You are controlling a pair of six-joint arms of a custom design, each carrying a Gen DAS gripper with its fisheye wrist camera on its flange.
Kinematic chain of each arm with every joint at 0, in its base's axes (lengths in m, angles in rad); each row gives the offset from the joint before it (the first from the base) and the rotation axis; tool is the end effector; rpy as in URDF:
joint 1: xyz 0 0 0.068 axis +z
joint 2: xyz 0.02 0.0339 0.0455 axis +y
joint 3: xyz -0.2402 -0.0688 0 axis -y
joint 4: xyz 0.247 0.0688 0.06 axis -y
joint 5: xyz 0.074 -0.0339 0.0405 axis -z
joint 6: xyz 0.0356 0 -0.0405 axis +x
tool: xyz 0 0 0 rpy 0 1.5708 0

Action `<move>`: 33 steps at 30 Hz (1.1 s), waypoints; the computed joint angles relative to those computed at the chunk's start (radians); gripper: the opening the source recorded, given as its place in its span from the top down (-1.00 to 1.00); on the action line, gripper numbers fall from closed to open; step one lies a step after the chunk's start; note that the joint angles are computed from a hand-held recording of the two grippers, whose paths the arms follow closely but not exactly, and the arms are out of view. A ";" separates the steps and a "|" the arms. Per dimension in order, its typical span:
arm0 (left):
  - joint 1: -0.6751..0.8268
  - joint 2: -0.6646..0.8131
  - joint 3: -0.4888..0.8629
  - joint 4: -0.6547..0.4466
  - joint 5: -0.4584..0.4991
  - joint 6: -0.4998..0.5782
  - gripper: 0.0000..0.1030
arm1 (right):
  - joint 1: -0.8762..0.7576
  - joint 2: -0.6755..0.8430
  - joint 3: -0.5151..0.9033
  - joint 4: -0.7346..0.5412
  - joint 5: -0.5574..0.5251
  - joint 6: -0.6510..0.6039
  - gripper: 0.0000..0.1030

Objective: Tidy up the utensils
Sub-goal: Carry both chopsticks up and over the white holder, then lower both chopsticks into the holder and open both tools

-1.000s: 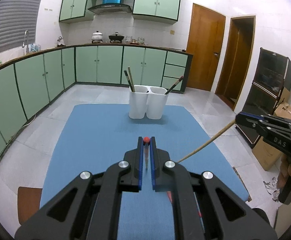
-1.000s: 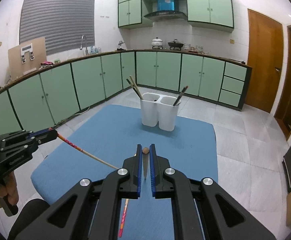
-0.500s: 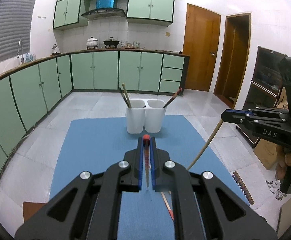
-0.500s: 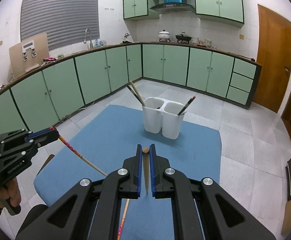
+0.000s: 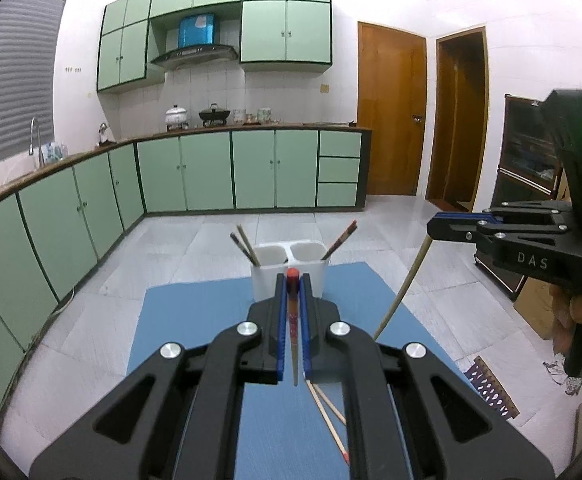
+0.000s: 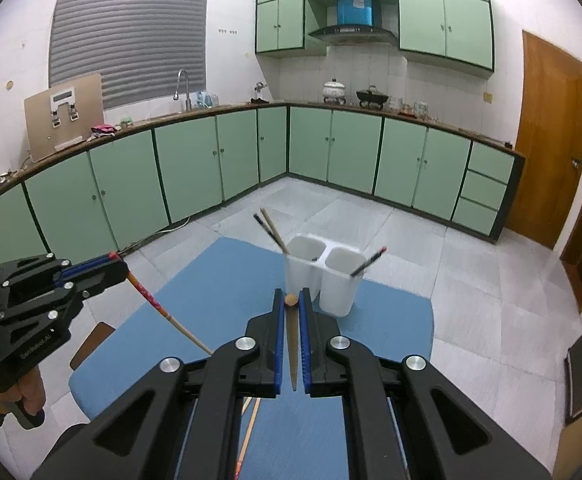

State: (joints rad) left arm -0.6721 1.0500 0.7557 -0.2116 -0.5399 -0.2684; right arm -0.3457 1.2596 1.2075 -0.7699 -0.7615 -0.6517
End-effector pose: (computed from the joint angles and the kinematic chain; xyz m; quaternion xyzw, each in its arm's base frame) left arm 0.2037 -0.1387 0.2570 0.0338 0.8406 -0.0169 0.5403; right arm 0.2569 -0.0664 0.3161 -0.2660 0.8333 0.1414 0.4636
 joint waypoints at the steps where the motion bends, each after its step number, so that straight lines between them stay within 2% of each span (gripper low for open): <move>1: 0.004 0.009 0.013 0.002 0.003 0.007 0.90 | 0.004 0.005 0.016 -0.005 0.000 0.003 0.86; 15: 0.147 0.236 0.329 0.063 0.125 0.147 0.90 | 0.126 0.209 0.366 0.026 0.076 0.166 0.86; 28: 0.239 0.553 0.650 0.158 0.194 0.233 0.90 | 0.221 0.498 0.690 0.058 0.176 0.287 0.87; 33: 0.277 0.662 0.715 0.227 0.222 0.247 0.90 | 0.243 0.637 0.828 0.063 0.210 0.318 0.86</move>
State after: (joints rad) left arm -0.3951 1.7125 1.4710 0.0153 -0.3183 -0.0218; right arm -0.1023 1.8965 2.0352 -0.7071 -0.5515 -0.3336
